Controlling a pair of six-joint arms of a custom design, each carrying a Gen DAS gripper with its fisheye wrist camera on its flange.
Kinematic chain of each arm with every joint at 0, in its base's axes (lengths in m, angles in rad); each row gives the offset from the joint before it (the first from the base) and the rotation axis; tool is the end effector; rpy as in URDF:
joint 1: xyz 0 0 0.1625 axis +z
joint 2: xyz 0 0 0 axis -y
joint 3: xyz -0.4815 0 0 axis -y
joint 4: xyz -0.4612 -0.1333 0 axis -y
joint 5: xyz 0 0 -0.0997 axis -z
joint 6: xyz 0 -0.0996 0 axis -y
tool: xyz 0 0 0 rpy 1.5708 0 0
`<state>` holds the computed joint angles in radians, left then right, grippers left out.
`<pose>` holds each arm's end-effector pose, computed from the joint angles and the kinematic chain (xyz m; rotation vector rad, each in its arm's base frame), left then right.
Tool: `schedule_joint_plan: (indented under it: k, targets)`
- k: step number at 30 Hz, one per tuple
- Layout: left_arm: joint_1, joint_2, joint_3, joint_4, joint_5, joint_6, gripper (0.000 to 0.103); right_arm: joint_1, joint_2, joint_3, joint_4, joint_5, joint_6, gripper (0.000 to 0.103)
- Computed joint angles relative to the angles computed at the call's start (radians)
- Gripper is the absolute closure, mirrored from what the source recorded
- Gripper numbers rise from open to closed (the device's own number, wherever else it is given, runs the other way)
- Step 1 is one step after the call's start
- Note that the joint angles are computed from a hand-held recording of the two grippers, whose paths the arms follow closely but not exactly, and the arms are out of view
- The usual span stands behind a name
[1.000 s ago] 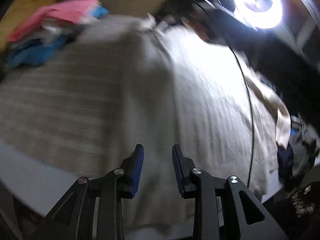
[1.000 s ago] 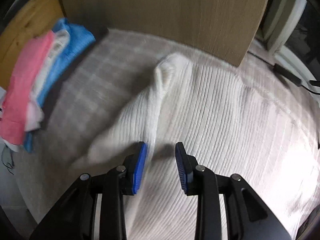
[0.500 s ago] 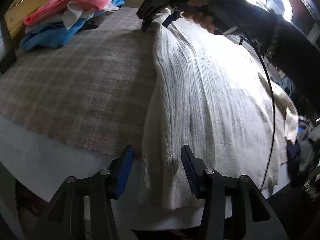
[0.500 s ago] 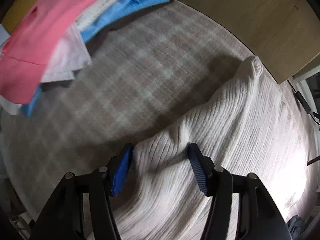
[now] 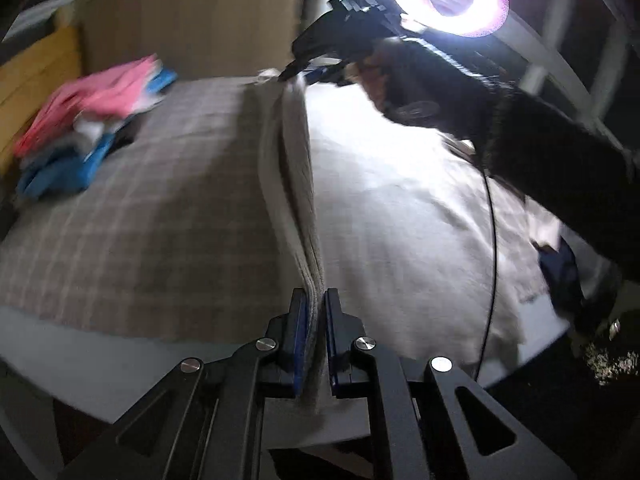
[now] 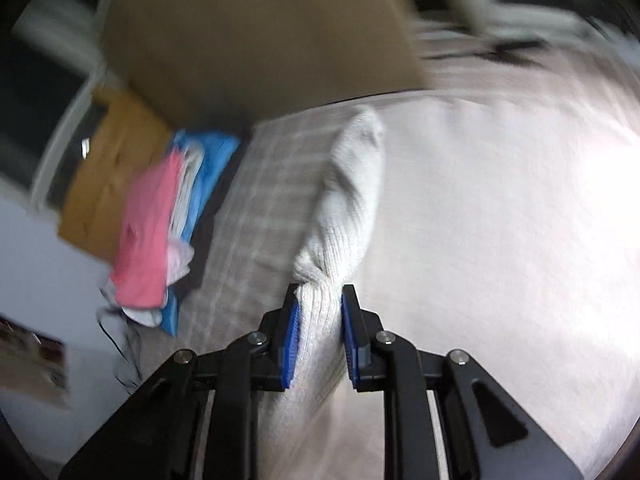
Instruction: Fold clothes
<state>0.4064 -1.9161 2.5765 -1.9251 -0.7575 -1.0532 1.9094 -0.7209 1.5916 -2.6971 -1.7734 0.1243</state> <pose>-0.1719 -0.2979 0.2374 0.2938 2.3974 -0.7634 0.3659 -0.6981 0.0584 0.2792 -2.9587 0.4410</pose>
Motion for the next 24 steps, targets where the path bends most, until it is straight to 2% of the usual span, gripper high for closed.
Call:
schedule_joint_plan:
  k: [2, 7, 9, 10, 13, 14, 16, 17, 18, 20, 22, 24]
  targets:
    - [0.0, 0.067, -0.003, -0.065, -0.017, 0.077, 0.095, -0.038, -0.039, 0.047, -0.019, 0.029, 0.042, 0.084]
    - [0.097, 0.172, -0.009, -0.245, -0.075, 0.286, 0.096, -0.084, -0.03, 0.073, -0.062, 0.057, 0.085, 0.084]
    - [0.112, 0.207, -0.015, -0.269, -0.108, 0.325, 0.098, -0.088, -0.04, 0.092, -0.081, 0.064, 0.086, 0.084]
    - [0.084, 0.205, -0.009, -0.245, -0.12, 0.301, 0.1, -0.086, -0.038, 0.089, -0.075, 0.053, 0.09, 0.085]
    - [0.078, 0.236, -0.011, -0.228, -0.128, 0.321, 0.1, -0.088, -0.052, 0.103, -0.104, 0.072, 0.107, 0.085]
    - [0.079, 0.246, -0.013, -0.225, -0.13, 0.331, 0.099, -0.088, -0.055, 0.112, -0.124, 0.085, 0.095, 0.085]
    - [0.091, 0.232, -0.019, -0.211, -0.171, 0.319, 0.093, -0.08, -0.059, 0.111, -0.115, 0.047, 0.062, 0.085]
    - [0.087, 0.198, -0.015, -0.203, -0.186, 0.301, 0.091, -0.077, -0.058, 0.108, -0.1, 0.027, 0.058, 0.085]
    - [0.078, 0.17, -0.01, -0.191, -0.187, 0.277, 0.084, -0.08, -0.057, 0.109, -0.098, 0.029, 0.064, 0.085]
    - [0.071, 0.092, -0.004, -0.129, -0.152, 0.185, 0.071, -0.086, -0.061, 0.117, -0.113, 0.045, 0.066, 0.085]
    - [0.078, 0.014, 0.002, -0.069, -0.109, 0.084, 0.072, -0.086, -0.06, 0.119, -0.12, 0.041, 0.055, 0.085]
    - [0.133, -0.006, 0.0, -0.068, -0.104, 0.041, 0.074, -0.087, -0.053, 0.109, -0.097, 0.044, 0.046, 0.085]
